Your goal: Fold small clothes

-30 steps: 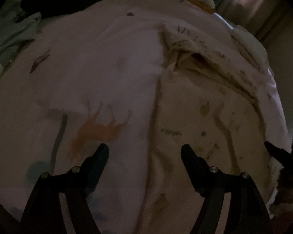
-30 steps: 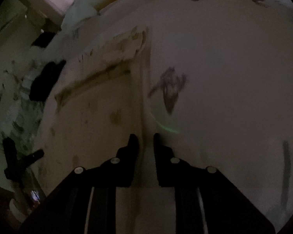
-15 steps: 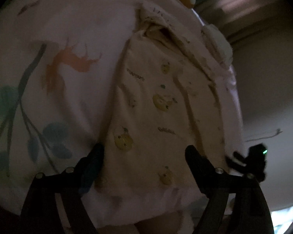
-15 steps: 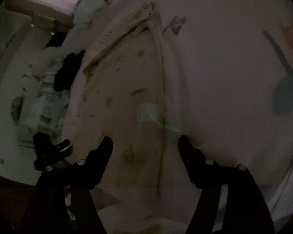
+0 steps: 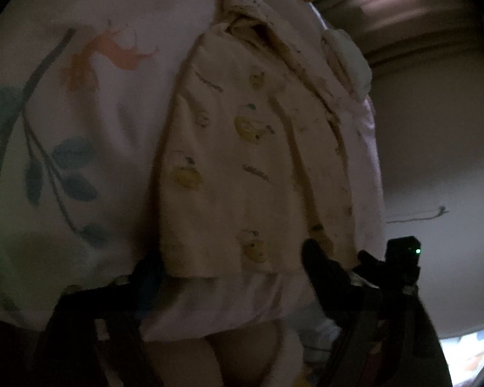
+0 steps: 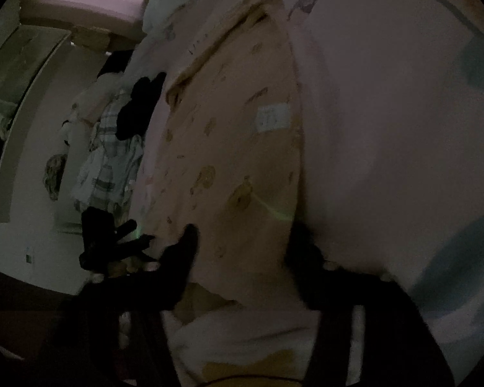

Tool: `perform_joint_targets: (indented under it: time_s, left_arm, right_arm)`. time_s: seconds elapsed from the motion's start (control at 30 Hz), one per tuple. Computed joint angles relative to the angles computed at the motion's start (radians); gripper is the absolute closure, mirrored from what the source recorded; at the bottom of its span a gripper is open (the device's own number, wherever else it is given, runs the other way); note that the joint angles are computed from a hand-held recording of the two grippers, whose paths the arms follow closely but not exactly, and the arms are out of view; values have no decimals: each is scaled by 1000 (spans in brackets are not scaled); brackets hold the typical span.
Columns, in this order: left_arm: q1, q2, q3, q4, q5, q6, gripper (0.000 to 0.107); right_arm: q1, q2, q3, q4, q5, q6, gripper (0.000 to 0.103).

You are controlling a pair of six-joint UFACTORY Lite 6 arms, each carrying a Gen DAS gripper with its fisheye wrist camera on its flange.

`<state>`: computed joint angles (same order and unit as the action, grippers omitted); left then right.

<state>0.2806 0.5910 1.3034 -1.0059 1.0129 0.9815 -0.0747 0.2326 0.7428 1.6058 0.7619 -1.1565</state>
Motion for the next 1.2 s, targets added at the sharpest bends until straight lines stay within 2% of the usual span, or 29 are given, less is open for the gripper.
perform_joint_targets:
  time_s: [0.03, 0.07, 0.13, 0.17, 0.3, 0.43, 0.6, 0.67, 0.93, 1.03, 1.13, 1.2]
  left_arm:
    - [-1, 5, 12, 7, -4, -19, 53]
    - [8, 13, 22, 18, -6, -33, 61]
    - [6, 10, 21, 40, -52, -55, 87]
    - [3, 3, 13, 47, -82, -53, 92]
    - [-17, -29, -30, -8, -152, -1, 96]
    - [-65, -88, -53, -26, -235, 34, 97]
    - [-72, -132, -33, -64, -231, 68, 97]
    - [-71, -130, 9, -87, -196, 56, 97]
    - [-85, -83, 177, -183, -192, -12, 97]
    - [-92, -30, 267, -207, -196, -47, 97]
    - [-93, 55, 401, -236, -185, -114, 97]
    - [-95, 139, 535, -242, -185, -184, 97]
  right_arm:
    - [17, 4, 11, -12, -23, 11, 79]
    - [34, 5, 22, -23, -48, 20, 86]
    - [65, -16, 30, -36, -116, 15, 92]
    - [61, -24, 22, -23, -118, -7, 94]
    - [37, -65, 14, 77, -104, -98, 95]
    - [25, -97, 36, 78, -117, -97, 96]
    - [13, -124, 67, 76, -141, -106, 96]
    - [6, -115, 100, 65, -138, -97, 96]
    - [8, -49, 281, 48, -178, -53, 96]
    - [17, -6, 380, -8, -215, 10, 96]
    - [12, 49, 487, -56, -224, 62, 96]
    - [5, 132, 621, -124, -234, 139, 96]
